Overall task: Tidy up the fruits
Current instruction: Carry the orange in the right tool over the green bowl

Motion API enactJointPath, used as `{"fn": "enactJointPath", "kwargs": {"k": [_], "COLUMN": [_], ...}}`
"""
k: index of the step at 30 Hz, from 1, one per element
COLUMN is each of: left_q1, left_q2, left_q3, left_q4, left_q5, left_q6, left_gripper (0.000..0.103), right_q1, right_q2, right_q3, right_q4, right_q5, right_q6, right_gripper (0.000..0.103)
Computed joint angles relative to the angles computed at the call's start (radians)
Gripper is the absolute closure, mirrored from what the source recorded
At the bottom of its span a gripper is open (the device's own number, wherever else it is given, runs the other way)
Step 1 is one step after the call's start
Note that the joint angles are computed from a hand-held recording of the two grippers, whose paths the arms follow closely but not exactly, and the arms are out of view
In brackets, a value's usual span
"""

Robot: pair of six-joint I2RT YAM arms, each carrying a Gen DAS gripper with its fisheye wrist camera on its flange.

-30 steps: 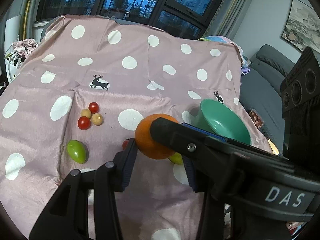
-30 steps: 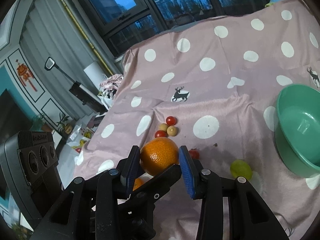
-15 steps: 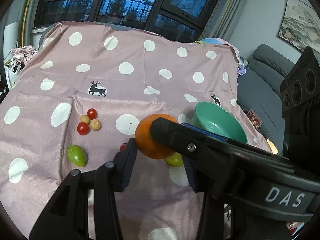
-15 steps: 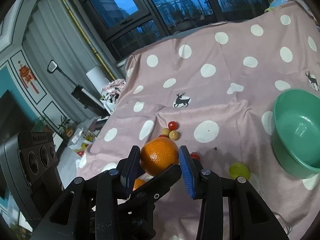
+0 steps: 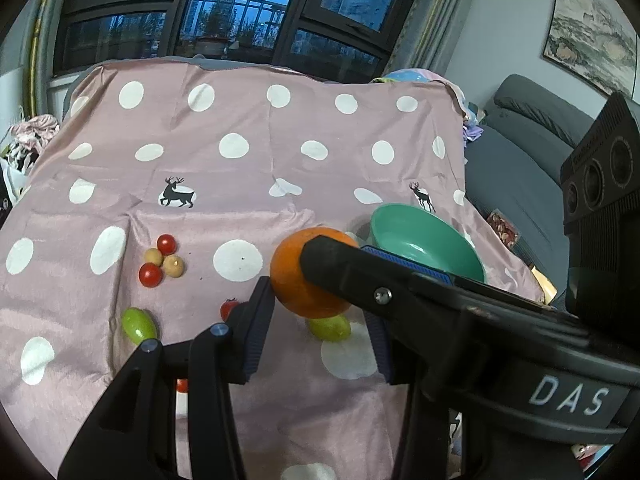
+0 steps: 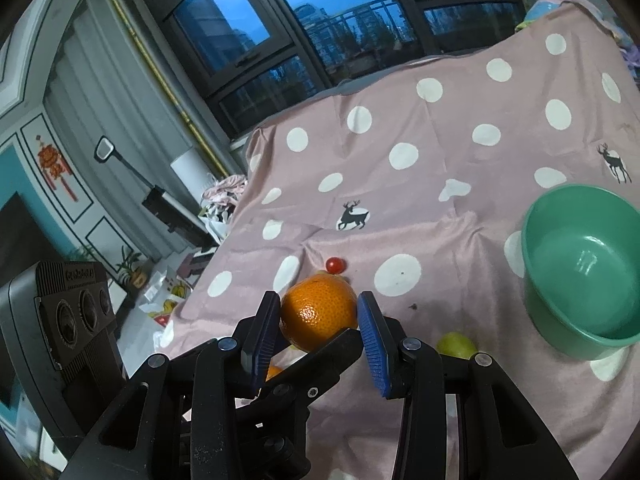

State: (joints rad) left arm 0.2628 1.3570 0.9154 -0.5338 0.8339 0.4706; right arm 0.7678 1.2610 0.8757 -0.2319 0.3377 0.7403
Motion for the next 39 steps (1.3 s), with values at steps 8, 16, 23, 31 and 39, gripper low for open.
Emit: {"fn": "enactJointPath", "kwargs": {"k": [8, 16, 23, 31, 39], "left_q1": [-0.106, -0.217, -0.298, -0.377, -0.447], "left_q2": [-0.033, -0.048, -0.033, 0.003, 0.037], "left_q3": [-0.022, -0.047, -0.051, -0.034, -0.014], "left_q4": [0.048, 0.114, 0.147, 0.17, 0.18], "left_q5": [-0.045, -0.099, -0.128, -0.159, -0.182], "left_q6": [-0.059, -0.123, -0.158, -0.182, -0.192], "left_gripper": [0.058, 0.058, 0.058, 0.058, 0.058], "right_q1": [-0.042, -0.103, -0.164, -0.224, -0.285], "right_q2": [-0.1, -0.187, -0.252, -0.287, -0.34], "right_q3": [-0.061, -0.123, -0.17, -0.198, -0.235], "right_q4": [-0.009, -0.016, -0.032, -0.053, -0.067], "right_q5": [0.0, -0.01, -0.02, -0.03, -0.046], "right_q6": [0.015, 0.018, 0.03, 0.033, 0.046], "right_gripper": [0.06, 0.06, 0.06, 0.06, 0.06]}}
